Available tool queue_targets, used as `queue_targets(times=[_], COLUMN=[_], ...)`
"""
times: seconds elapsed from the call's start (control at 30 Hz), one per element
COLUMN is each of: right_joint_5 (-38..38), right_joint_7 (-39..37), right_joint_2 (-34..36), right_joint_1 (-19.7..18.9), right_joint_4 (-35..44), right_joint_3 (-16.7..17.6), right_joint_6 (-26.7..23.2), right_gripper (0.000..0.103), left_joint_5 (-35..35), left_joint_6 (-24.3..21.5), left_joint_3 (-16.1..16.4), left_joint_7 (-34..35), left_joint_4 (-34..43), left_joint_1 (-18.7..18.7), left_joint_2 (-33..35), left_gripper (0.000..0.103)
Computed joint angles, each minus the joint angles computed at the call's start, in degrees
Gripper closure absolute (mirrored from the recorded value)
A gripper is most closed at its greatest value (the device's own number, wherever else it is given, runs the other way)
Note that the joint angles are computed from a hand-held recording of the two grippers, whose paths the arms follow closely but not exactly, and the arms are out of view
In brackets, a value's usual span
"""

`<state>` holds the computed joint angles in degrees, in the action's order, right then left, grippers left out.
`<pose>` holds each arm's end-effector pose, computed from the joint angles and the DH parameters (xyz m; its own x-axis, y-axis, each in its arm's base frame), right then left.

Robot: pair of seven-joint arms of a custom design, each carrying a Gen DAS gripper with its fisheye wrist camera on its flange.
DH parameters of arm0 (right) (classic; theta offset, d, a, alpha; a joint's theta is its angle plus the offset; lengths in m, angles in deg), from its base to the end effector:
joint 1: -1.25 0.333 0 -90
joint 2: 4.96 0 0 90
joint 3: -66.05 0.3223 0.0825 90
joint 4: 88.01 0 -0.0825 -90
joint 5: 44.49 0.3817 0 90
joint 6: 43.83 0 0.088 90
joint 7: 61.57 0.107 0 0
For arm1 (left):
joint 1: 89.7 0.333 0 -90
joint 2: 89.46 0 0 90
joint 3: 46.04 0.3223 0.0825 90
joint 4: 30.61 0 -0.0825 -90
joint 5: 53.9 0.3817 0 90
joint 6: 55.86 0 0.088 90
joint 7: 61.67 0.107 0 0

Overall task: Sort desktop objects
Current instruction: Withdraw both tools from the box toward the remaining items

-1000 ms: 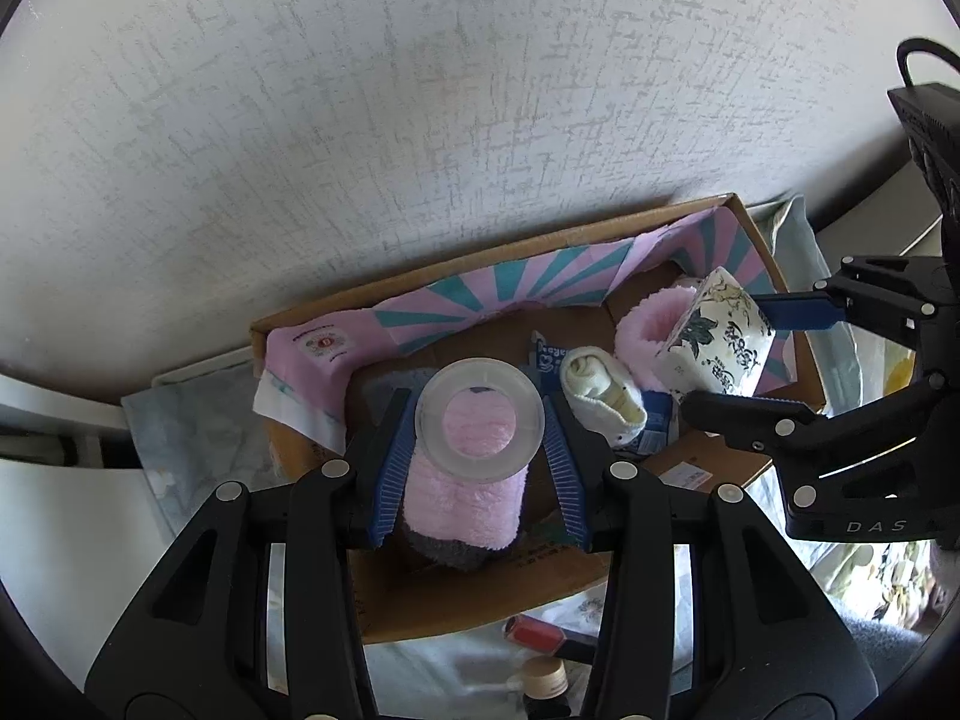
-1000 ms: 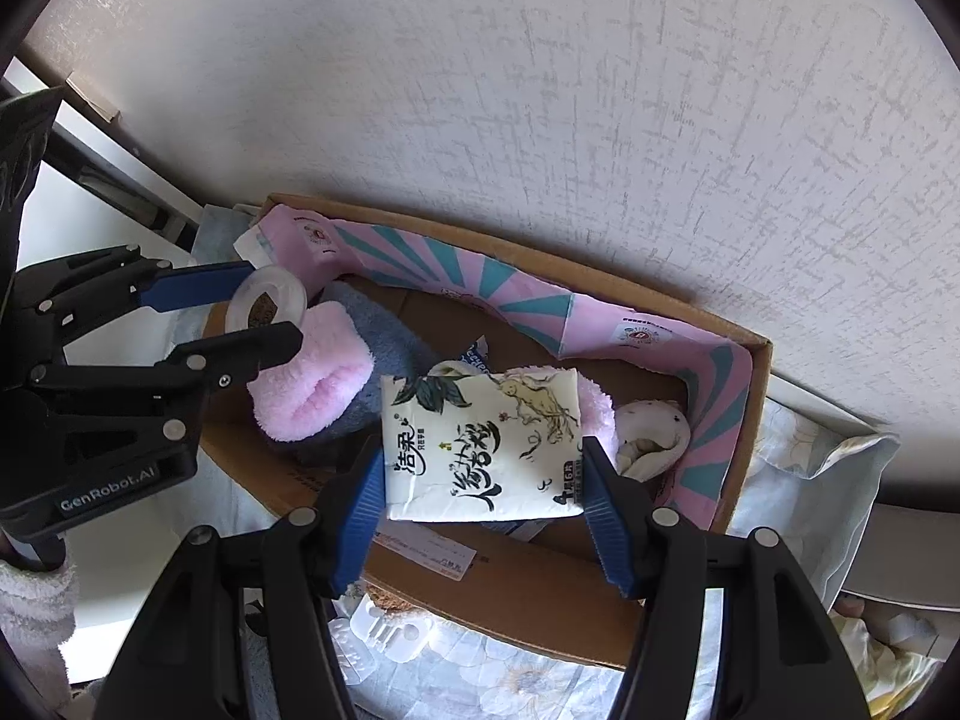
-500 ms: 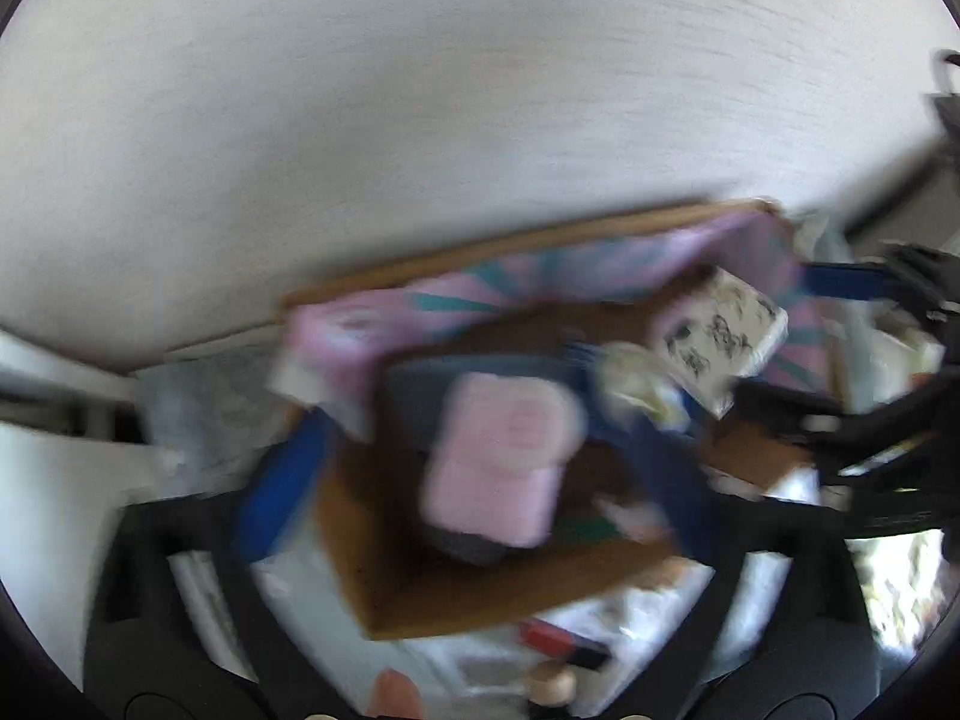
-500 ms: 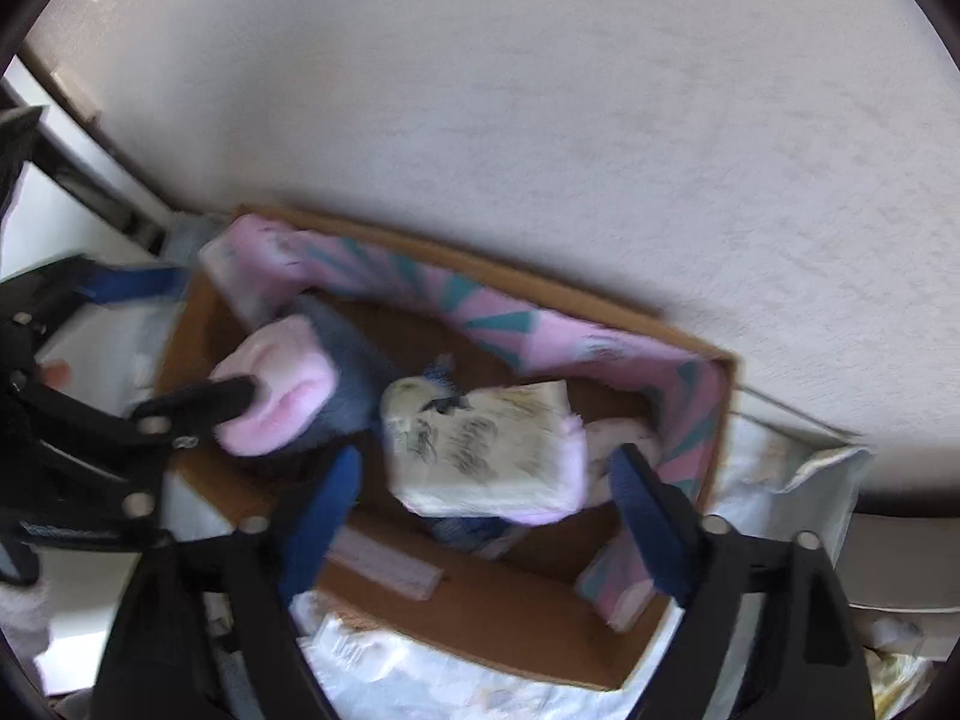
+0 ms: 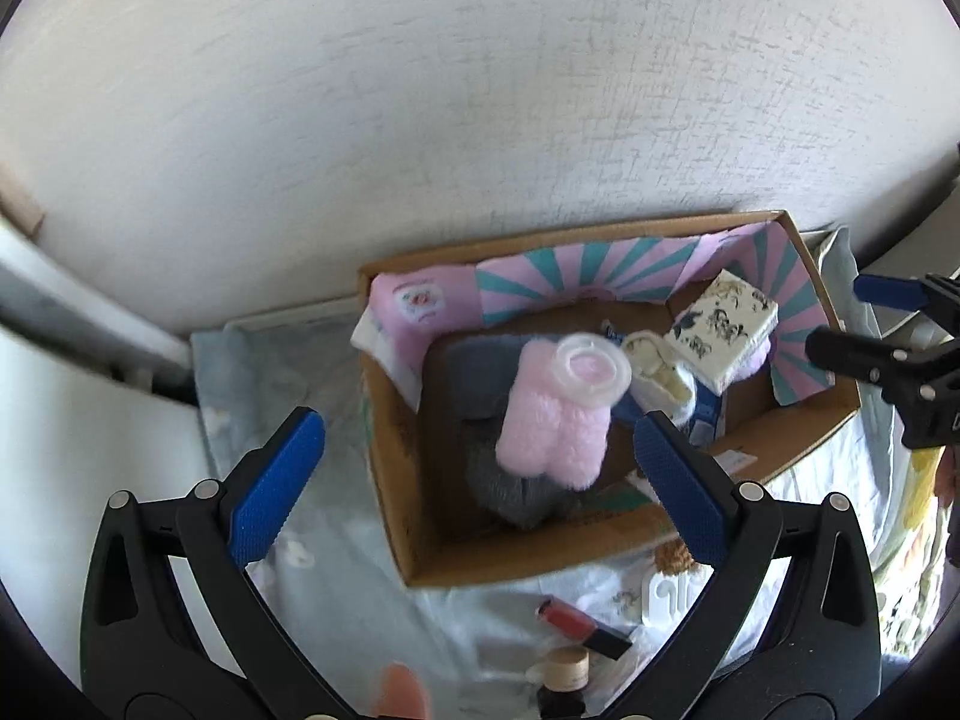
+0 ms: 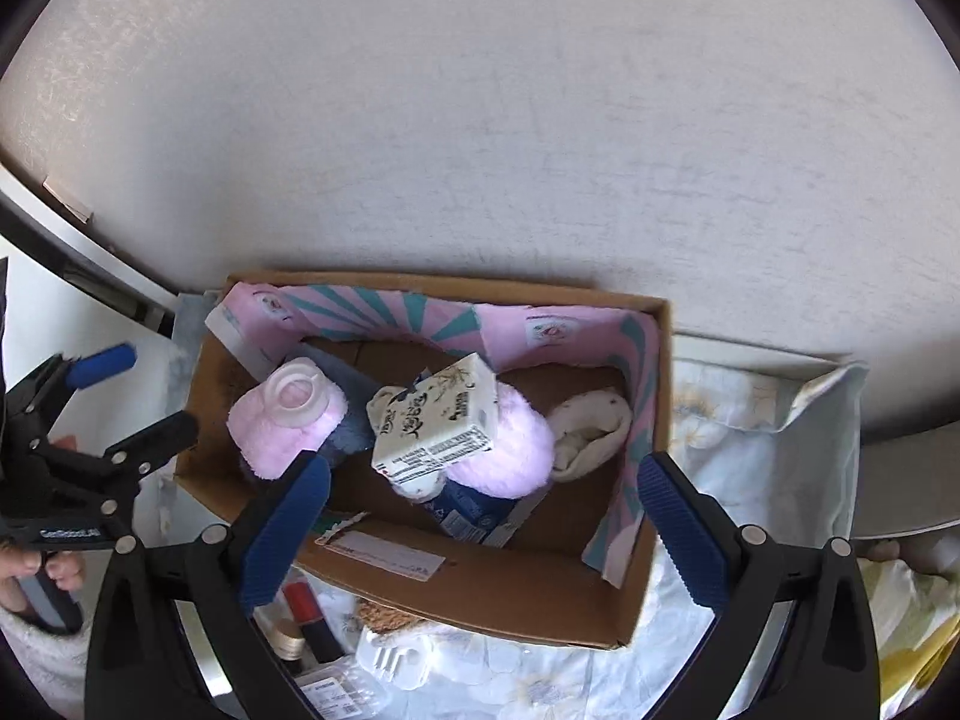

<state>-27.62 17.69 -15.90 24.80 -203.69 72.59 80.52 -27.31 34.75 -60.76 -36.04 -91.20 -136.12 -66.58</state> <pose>0.4504 0.2788 0.5772 0.5752 -0.7940 -0.1967 -0.7962 -0.4882 -0.3574 0.4009 -0.5386 0.6408 0.1153 -0.9928 -0.0315 -0.9213 -0.0950 -0.3770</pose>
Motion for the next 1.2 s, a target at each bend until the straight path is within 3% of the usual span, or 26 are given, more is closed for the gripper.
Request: queue_targets(times=[0.17,0.27,0.33,0.47,0.67,0.9,1.0,1.1,1.2], right_joint_5=[-0.9,-3.6,-3.9,-4.2,-1.7,0.5,3.4,5.2,8.0], right_joint_7=[1.1,3.3,3.1,1.6,-1.2,-1.7,-5.6,-11.8,-18.6], right_joint_2=[-7.1,-13.4,-15.9,-18.3,-21.3,-24.7,-27.3,-31.0,-35.2], right_joint_1=[0.3,-0.1,0.7,1.9,4.1,5.4,7.8,10.5,14.1], right_joint_4=[-5.6,-11.5,-13.6,-15.5,-20.5,-26.0,-29.1,-33.2,-38.0], right_joint_3=[0.1,1.2,0.6,-0.5,-1.5,-1.3,-3.0,-4.0,-5.1], right_joint_6=[5.7,12.9,14.6,11.8,9.3,7.6,7.7,7.8,7.2], right_gripper=[0.001,0.001,0.001,0.001,0.001,0.001,0.001,0.001,0.001], left_joint_5=[2.1,2.9,3.9,5.4,3.7,3.5,3.6,3.8,3.8], left_joint_6=[3.4,5.3,5.9,6.7,12.0,10.2,10.5,14.3,17.6], left_joint_3=[-1.2,-2.7,-3.7,-5.5,-7.7,-9.4,-10.0,-11.1,-12.4], left_joint_7=[-9.4,-14.2,-16.0,-18.1,-21.9,-24.1,-24.7,-25.4,-24.7], left_joint_4=[-8.6,-12.4,-14.1,-17.2,-24.6,-26.3,-28.7,-34.3,-38.8], left_joint_1=[-0.7,-0.5,-0.5,-0.6,0.7,-0.6,-1.5,-1.8,-1.7], left_joint_2=[-6.1,-8.7,-9.8,-12.0,-15.0,-14.4,-15.3,-18.1,-20.0], left_gripper=[0.000,0.001,0.001,0.001,0.001,0.002,0.003,0.008,0.020])
